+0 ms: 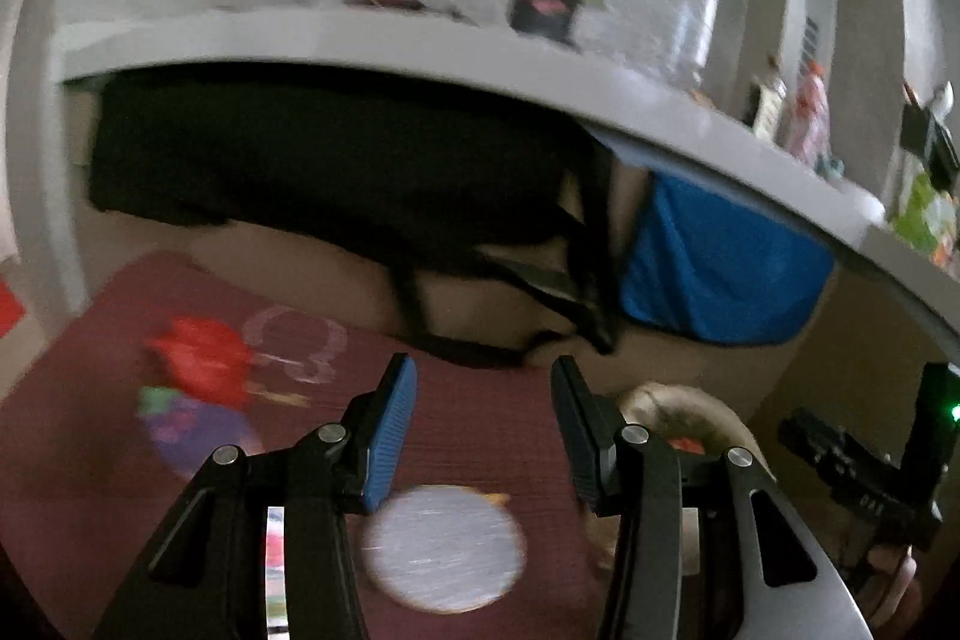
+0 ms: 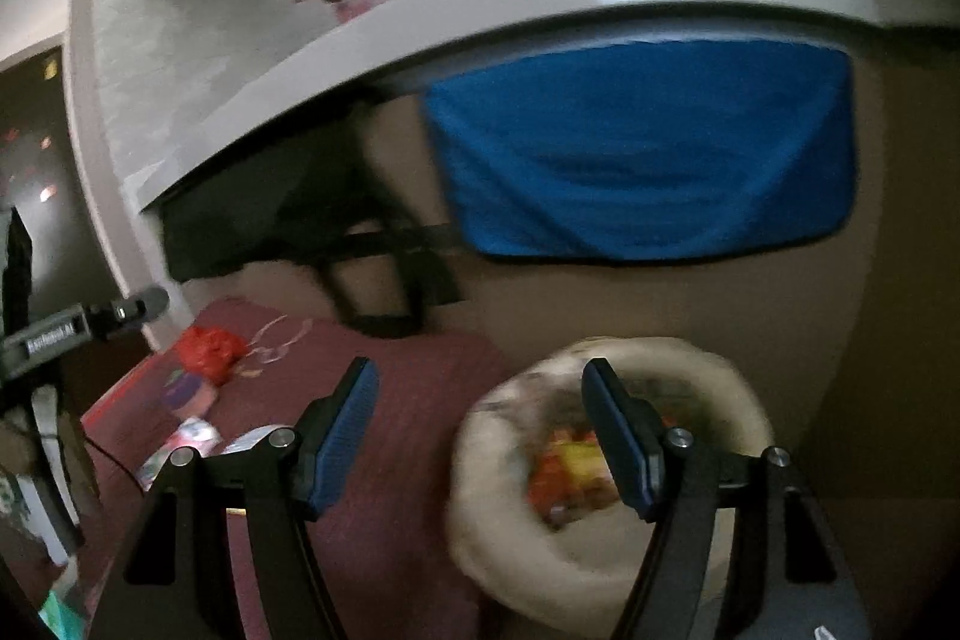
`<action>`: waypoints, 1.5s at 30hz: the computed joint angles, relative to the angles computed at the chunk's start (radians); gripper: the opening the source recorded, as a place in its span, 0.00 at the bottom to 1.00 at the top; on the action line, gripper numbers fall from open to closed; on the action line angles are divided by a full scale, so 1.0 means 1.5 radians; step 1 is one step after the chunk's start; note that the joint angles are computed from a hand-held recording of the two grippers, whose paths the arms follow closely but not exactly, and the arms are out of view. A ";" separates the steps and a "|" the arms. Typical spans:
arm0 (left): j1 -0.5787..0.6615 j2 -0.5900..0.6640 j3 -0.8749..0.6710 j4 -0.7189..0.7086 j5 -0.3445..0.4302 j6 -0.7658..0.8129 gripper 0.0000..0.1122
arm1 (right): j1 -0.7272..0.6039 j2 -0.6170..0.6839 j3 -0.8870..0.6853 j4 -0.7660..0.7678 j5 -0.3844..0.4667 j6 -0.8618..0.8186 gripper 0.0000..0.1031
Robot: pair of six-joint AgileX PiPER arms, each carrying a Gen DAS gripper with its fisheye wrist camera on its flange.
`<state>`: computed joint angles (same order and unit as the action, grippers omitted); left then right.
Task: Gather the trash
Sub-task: 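Move both tools back to the table, then grasp the red plastic bag with the left tool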
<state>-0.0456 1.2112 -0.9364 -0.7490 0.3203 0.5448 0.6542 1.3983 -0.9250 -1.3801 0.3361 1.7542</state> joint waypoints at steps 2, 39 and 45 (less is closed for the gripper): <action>0.094 -0.040 0.020 -0.093 0.048 0.113 0.43 | 0.047 0.024 -0.032 0.024 0.022 -0.023 0.66; 0.293 0.558 -0.411 -0.108 0.188 0.080 0.56 | 0.121 0.401 -0.392 0.559 0.006 -0.516 0.66; 0.330 0.485 -0.313 -0.234 0.201 0.229 0.31 | 0.125 0.415 -0.412 0.603 0.033 -0.546 0.66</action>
